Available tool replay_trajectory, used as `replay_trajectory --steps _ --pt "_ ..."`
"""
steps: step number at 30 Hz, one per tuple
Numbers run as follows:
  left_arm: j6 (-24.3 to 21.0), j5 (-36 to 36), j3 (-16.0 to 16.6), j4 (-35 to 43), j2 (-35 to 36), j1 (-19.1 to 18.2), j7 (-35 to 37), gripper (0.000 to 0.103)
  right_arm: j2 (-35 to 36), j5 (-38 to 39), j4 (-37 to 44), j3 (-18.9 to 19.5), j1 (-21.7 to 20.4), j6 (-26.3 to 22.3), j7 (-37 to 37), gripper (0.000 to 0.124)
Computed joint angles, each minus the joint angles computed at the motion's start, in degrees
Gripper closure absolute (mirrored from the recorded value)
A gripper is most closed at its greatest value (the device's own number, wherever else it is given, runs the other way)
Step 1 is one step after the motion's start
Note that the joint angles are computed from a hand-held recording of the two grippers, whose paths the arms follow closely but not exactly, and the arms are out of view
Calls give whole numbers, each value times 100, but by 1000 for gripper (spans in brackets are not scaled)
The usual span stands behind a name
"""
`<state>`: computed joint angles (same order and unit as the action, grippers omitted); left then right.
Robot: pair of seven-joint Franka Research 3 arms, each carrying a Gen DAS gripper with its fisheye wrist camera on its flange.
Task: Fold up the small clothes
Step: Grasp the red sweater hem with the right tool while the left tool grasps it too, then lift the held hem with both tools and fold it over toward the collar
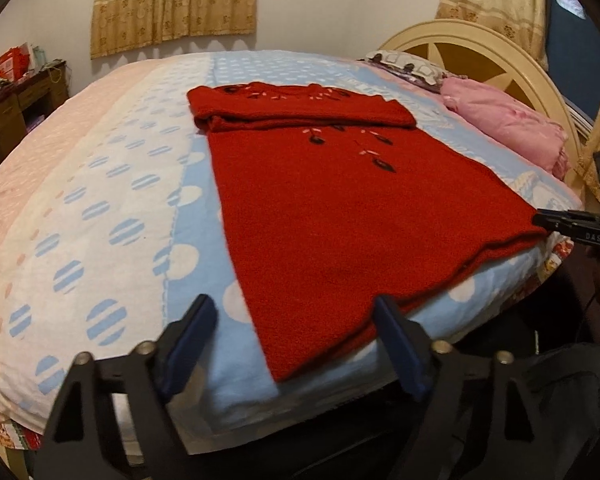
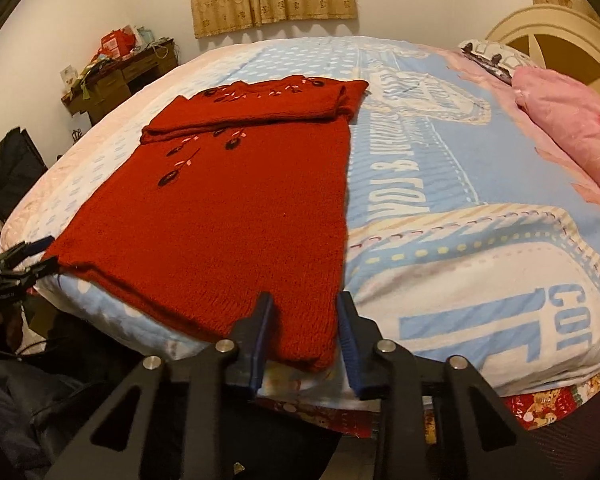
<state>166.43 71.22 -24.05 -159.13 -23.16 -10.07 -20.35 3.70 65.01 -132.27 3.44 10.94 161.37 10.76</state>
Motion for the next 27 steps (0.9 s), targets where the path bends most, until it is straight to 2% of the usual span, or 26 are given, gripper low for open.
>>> replay_trajectory --steps 2,3,5,7,8,13,17,21,24,27 --pt "58 7 23 13 8 -17 66 36 -70 -119 -47 -22 -17 -193 30 104" --pt "119 105 -2 25 13 16 13 44 -97 -159 -71 -29 -16 -259 47 105" --pt "145 231 -28 61 43 28 -17 51 -143 -53 -128 -23 4 -223 -120 110" --pt "213 328 -1 56 8 25 -54 76 -151 75 -126 -40 6 -261 -229 114" --pt "249 328 40 48 -1 16 -10 85 -162 245 -106 -57 -11 -318 -332 115" --pt "441 646 16 3 -178 201 -436 87 -325 1202 -46 -149 -76 -641 -972 116" --pt "471 706 107 -1 -358 217 -420 87 -438 1852 -4 -196 -53 -708 -1405 116" --pt "627 948 186 60 -534 394 -578 87 -487 2077 69 -202 -5 -713 -1559 116" --pt "898 1551 299 224 -561 613 -1147 87 -494 2243 192 -196 32 -746 -1679 116" --pt "870 2103 533 468 -465 573 -1520 88 -431 2380 401 -179 67 -769 -1750 116"
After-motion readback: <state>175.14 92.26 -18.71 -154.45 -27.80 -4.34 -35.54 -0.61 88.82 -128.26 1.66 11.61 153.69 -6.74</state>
